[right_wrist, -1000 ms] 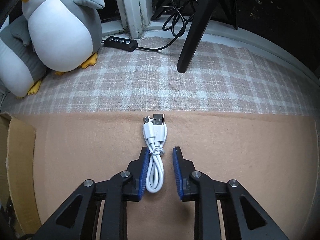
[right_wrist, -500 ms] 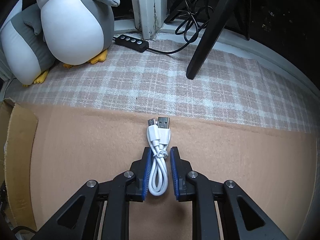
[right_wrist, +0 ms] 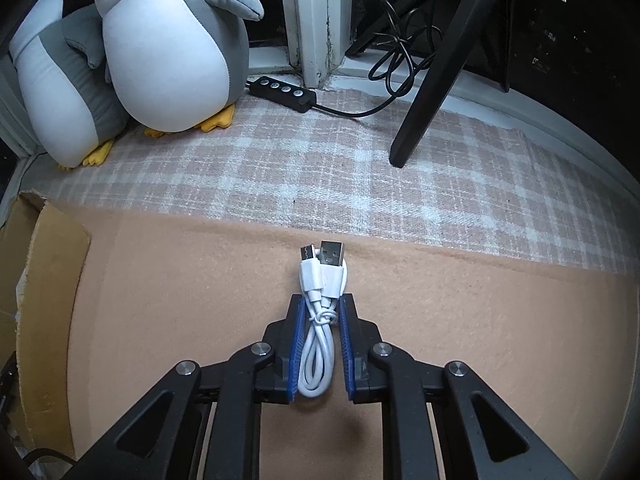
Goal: Organize rigid objects
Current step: 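Carry the white cable into the box and release it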
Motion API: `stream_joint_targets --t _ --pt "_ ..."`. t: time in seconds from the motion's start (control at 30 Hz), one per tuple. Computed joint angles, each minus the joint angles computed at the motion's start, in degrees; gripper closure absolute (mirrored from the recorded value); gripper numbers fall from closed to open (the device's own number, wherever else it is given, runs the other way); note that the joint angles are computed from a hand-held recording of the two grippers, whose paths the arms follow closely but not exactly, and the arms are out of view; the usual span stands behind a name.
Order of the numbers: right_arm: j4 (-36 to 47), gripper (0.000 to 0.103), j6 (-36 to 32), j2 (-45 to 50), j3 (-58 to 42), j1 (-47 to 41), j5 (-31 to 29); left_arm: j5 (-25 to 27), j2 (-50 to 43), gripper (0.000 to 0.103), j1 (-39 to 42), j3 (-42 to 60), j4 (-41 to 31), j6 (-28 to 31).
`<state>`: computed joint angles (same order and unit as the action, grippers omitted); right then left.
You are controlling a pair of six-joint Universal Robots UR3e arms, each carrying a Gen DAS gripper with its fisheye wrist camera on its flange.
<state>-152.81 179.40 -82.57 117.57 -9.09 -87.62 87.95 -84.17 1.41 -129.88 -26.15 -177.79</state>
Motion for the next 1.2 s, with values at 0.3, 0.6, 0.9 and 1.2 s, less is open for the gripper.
stream_joint_targets --t 0.3,0.6,0.9,1.2 --pt "-3.31 0.088 -0.89 -11.49 8.82 3.06 3.87 -0.04 -0.03 0.079 0.07 -0.24 0.32 0.13" --pt "-0.30 0.088 3.25 -13.75 2.52 16.32 3.64 0.77 0.28 0.078 -0.54 -0.34 0.34 0.08" --pt "0.08 0.088 6.71 -5.22 -8.34 28.30 2.48 1.77 0.19 0.078 -1.42 -0.05 0.30 -0.53" --pt "0.22 0.088 8.46 2.67 -15.27 35.33 0.04 1.59 0.25 0.078 -1.19 -0.05 0.22 -0.38"
